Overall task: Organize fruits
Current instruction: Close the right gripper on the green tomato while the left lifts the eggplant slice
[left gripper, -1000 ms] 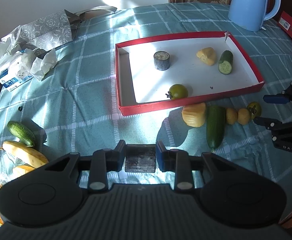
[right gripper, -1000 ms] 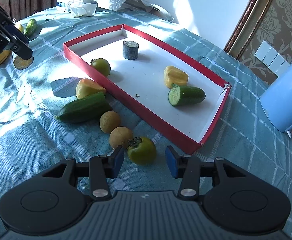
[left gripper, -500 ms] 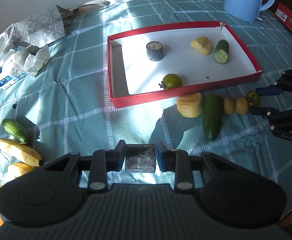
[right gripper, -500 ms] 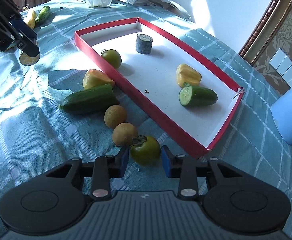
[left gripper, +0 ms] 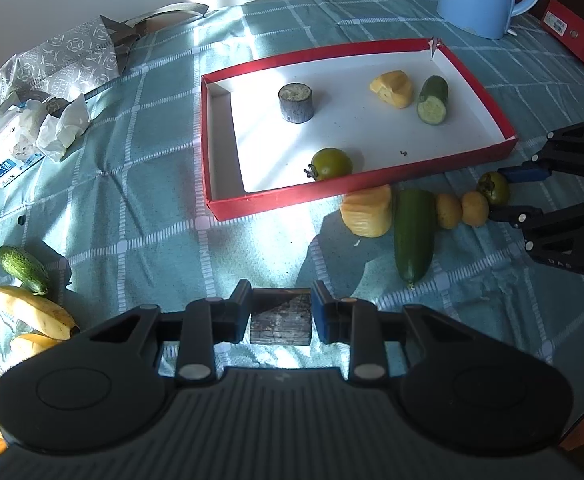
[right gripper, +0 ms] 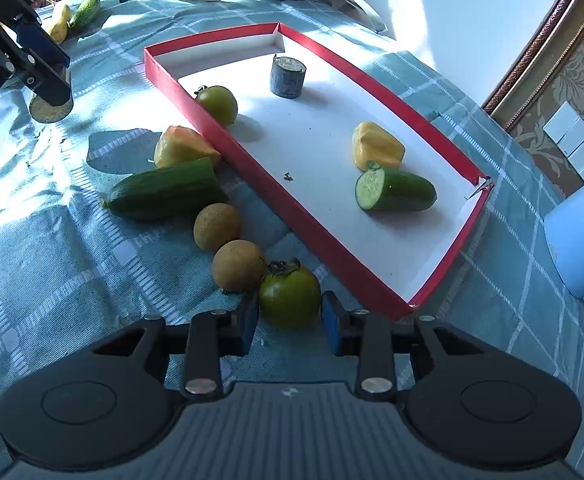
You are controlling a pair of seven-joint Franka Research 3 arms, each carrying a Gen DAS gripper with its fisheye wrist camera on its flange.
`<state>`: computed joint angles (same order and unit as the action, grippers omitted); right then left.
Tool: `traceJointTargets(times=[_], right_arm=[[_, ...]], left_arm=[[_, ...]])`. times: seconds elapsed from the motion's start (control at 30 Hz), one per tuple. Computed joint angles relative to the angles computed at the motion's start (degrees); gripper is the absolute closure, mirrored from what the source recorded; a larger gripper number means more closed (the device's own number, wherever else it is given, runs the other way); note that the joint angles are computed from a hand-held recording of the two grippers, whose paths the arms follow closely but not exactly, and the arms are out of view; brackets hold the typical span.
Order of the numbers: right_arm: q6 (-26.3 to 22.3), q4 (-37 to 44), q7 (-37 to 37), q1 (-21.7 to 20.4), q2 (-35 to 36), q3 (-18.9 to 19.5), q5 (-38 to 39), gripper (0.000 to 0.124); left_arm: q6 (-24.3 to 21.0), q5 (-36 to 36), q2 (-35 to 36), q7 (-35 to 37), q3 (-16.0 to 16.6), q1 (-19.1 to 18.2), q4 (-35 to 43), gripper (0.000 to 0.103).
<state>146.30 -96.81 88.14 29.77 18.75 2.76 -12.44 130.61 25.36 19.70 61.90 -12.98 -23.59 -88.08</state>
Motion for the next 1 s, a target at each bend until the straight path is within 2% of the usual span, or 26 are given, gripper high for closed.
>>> traceJointTargets(times=[0.47, 1.0], right_arm=[[1.29, 0.66, 0.44, 0.6, 1.05, -0.77, -1.2, 0.09], [-1.25, 3.81, -4.57, 0.45, 2.85, -0.35, -0.62, 0.091]], left_arm=[[-0.37, -0.39, 0.55, 1.37, -0.11, -0.28, 0.64, 0.074], [-0.21, -0.63, 0.65, 1.68, -0.12, -0.29, 0.64, 0.074]])
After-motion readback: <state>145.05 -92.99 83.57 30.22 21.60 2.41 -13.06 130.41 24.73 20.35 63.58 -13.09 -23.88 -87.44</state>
